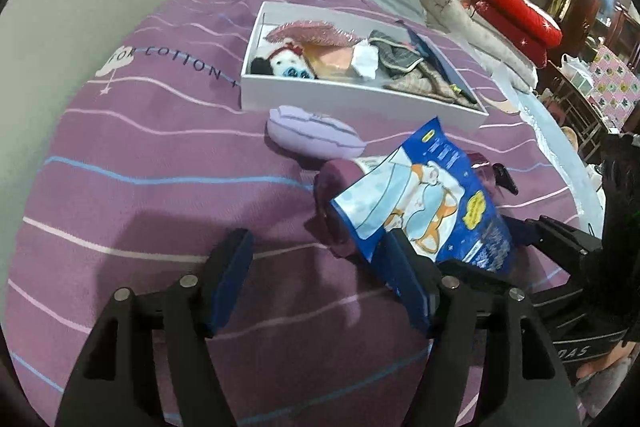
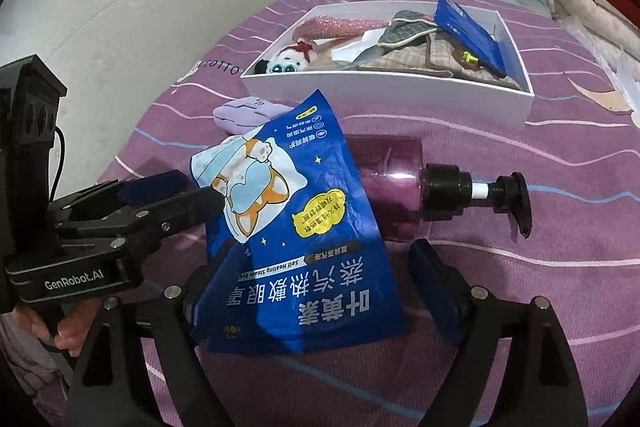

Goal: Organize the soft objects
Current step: 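Grasp the blue printed eye-mask bag with the right gripper and lift it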

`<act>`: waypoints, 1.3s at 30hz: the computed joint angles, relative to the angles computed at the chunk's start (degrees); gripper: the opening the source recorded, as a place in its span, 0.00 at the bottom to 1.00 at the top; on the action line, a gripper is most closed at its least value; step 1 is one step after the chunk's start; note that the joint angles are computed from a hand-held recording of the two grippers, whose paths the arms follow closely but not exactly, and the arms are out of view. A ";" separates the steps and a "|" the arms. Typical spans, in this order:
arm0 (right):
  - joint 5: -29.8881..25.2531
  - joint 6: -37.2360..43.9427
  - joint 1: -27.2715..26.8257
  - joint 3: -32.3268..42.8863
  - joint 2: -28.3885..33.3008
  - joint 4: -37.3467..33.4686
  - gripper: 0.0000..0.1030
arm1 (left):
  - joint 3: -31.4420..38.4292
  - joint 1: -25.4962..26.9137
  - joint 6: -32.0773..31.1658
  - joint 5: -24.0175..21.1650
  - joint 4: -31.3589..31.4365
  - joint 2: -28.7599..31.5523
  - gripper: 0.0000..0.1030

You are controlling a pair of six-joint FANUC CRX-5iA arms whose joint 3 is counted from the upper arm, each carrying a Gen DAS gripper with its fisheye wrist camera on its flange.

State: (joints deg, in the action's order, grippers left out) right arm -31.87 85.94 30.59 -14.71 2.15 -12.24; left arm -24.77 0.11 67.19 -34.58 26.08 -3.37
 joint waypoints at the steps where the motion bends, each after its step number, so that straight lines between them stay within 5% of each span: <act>1: -0.30 0.42 -0.14 0.31 0.09 -0.43 0.83 | -0.14 0.07 -0.11 0.00 0.23 -0.01 0.68; 4: 1.51 -2.47 0.83 -1.46 -1.02 2.94 0.83 | -0.49 0.32 -0.92 0.04 1.16 0.10 0.68; 9: 9.52 -16.99 4.25 -9.55 -5.20 20.95 0.83 | -1.95 0.81 -3.68 0.55 4.37 -0.29 0.68; 13: 9.07 -21.76 6.36 -11.63 -5.50 31.89 0.83 | -3.07 2.16 -6.62 -0.70 8.75 -1.12 0.66; 18: 2.97 -13.02 7.31 -6.29 -3.12 23.41 0.84 | -2.15 4.67 -5.56 -3.59 7.64 -2.38 0.64; 22: -0.68 -8.31 7.45 -2.01 -1.09 17.87 1.00 | 0.13 5.57 -2.71 -5.78 2.66 -1.31 0.64; 30: -4.31 -21.57 12.48 -3.80 2.88 36.68 1.00 | 2.98 3.07 1.84 -6.39 -8.74 0.07 0.64; 34: -3.76 -24.90 12.76 -5.19 2.99 39.13 1.00 | 2.96 2.36 1.66 -5.37 -10.78 0.20 0.64; 36: -3.91 -23.51 12.02 -4.13 3.24 35.33 1.00 | 2.09 3.26 -0.37 -5.31 -7.89 0.32 0.64; 39: -6.55 -15.57 8.32 1.46 4.54 19.63 1.00 | 0.78 4.34 -3.03 -4.86 -3.31 0.66 0.64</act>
